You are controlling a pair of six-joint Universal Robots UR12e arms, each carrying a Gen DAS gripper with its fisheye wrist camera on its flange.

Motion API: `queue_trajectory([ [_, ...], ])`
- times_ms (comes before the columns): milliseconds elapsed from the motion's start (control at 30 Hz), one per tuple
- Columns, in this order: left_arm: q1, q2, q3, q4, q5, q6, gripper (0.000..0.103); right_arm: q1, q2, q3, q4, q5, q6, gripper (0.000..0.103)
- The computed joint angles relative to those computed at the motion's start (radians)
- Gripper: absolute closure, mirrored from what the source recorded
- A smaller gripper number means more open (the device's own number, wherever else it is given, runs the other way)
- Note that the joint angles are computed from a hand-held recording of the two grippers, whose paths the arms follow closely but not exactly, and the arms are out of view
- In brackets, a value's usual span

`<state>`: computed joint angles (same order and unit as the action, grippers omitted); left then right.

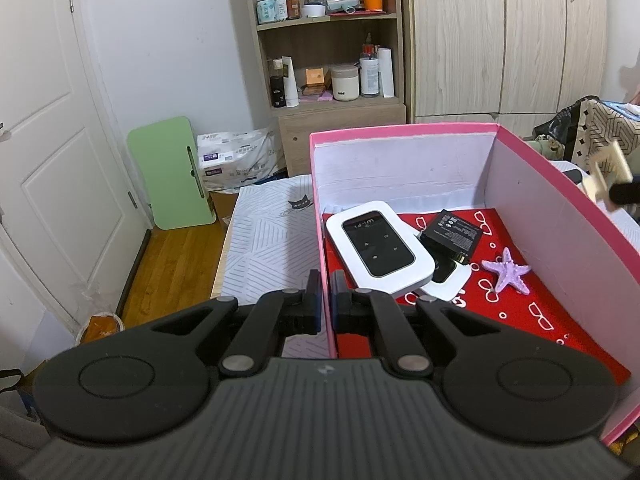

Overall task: Organize rigid objects
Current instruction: 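Carry the cream claw clip over the box and release it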

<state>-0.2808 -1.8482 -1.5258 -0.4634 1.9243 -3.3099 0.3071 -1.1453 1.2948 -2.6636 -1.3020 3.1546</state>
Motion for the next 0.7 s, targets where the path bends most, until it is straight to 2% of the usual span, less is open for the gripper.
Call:
queue_trajectory([
  [167,-0.001,0.0,-0.004,0.013,0.007,0.001,0.099,0.012,-0.006,-0.023,0.024,0.082,-0.049,0.066],
  [333,0.0,0.0,-0.006,0.016,0.002,-0.006,0.099,0.026,0.019,-0.092,0.182,0.198,-0.127,0.066],
  [467,0.002,0.001,-0.007,0.017,-0.002,-0.01,0.099,0.053,0.053,-0.155,0.303,0.219,-0.189,0.066],
  [700,0.005,0.003,-0.009,0.021,-0.009,-0.017,0.099,0.083,0.13,-0.292,0.528,0.217,-0.235,0.066],
])
